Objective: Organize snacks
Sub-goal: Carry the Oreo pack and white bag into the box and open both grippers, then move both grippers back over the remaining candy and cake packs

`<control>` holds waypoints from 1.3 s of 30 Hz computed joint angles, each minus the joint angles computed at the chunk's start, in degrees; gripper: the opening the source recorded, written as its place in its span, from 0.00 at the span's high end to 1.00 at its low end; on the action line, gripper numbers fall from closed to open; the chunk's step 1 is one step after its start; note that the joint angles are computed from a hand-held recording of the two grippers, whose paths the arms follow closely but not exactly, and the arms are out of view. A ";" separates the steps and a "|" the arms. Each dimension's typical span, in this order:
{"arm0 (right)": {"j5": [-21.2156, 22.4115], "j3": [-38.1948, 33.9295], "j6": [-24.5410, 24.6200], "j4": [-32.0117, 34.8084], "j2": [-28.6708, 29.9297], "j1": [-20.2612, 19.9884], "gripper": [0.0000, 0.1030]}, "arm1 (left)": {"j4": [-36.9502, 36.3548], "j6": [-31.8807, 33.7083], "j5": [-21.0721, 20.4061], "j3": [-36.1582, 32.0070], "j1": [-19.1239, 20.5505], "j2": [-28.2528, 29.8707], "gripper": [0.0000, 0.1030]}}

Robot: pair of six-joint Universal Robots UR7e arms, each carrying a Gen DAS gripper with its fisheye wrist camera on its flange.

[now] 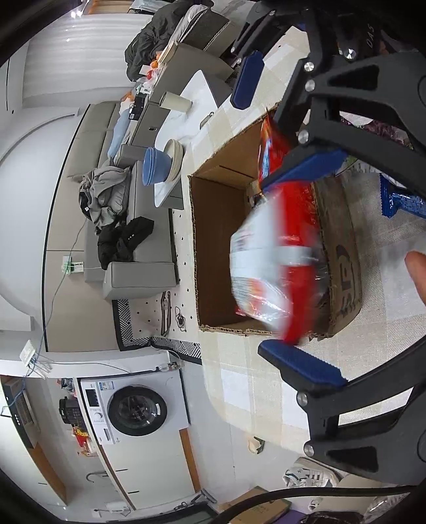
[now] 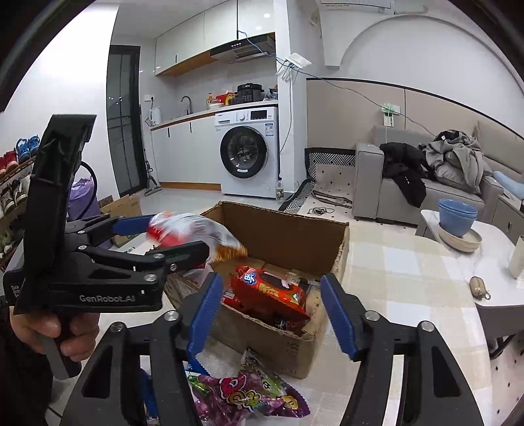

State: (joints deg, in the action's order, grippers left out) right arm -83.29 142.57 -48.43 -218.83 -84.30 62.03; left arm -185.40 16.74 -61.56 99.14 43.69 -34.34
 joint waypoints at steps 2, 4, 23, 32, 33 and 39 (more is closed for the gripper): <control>0.71 0.77 0.43 0.29 -1.29 -0.87 0.28 | -0.67 -0.08 0.38 0.87 -0.41 -0.44 0.01; 1.62 1.76 0.93 0.76 -2.81 -1.85 0.18 | -1.08 -0.22 -0.27 2.17 -0.57 -1.32 0.01; 1.70 7.65 -0.15 12.58 -14.40 -7.28 0.01 | 0.86 -7.08 -0.98 15.50 -1.26 -9.61 0.01; 0.50 8.86 -2.37 17.24 -16.88 -6.49 0.01 | 1.61 -7.75 -0.41 18.16 -1.00 -12.00 0.01; 0.12 9.11 -2.77 17.31 -17.00 -6.36 0.01 | 1.71 -7.86 -0.32 18.62 -1.09 -12.33 0.01; -0.55 9.58 -3.52 17.79 -17.52 -5.99 0.01 | 1.70 -7.62 1.27 20.54 -2.06 -13.42 0.01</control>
